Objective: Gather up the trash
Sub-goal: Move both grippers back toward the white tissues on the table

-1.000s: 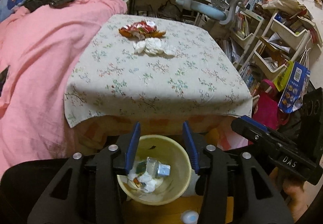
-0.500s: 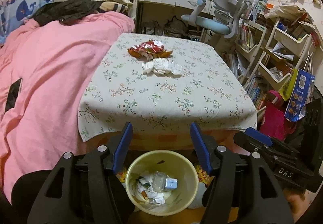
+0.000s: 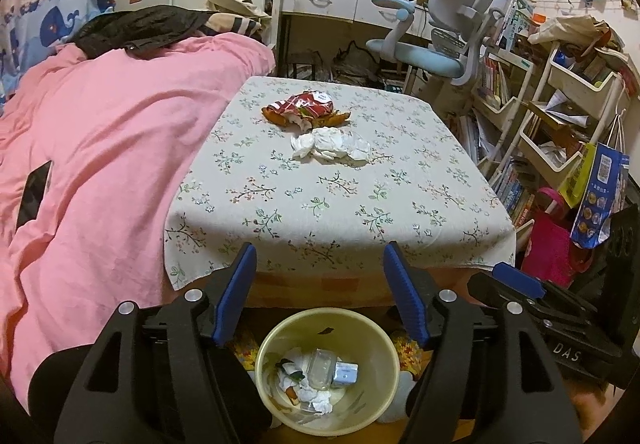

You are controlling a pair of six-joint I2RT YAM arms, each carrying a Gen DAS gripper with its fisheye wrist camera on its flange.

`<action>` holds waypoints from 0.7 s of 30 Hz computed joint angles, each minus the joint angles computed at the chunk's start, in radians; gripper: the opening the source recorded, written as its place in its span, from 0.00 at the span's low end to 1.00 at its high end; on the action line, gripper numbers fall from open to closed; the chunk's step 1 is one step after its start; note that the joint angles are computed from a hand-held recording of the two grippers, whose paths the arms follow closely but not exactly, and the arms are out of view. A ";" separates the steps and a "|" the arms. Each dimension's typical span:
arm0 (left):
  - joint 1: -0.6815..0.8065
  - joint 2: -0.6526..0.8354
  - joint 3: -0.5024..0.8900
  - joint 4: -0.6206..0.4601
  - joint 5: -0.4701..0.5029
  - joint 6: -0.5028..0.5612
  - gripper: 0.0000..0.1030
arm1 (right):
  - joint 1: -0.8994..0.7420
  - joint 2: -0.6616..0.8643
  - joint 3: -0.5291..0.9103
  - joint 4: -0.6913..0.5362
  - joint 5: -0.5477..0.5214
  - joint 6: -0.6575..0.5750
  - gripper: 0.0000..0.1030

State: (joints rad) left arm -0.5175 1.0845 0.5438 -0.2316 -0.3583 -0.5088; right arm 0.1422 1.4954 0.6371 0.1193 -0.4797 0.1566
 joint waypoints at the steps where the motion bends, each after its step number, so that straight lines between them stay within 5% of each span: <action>1: -0.001 -0.001 -0.001 0.001 -0.003 0.000 0.62 | -0.001 0.000 0.001 -0.001 0.000 -0.001 0.64; 21: 0.016 -0.001 -0.005 0.017 -0.021 0.009 0.67 | 0.018 -0.006 -0.003 0.010 0.028 0.008 0.66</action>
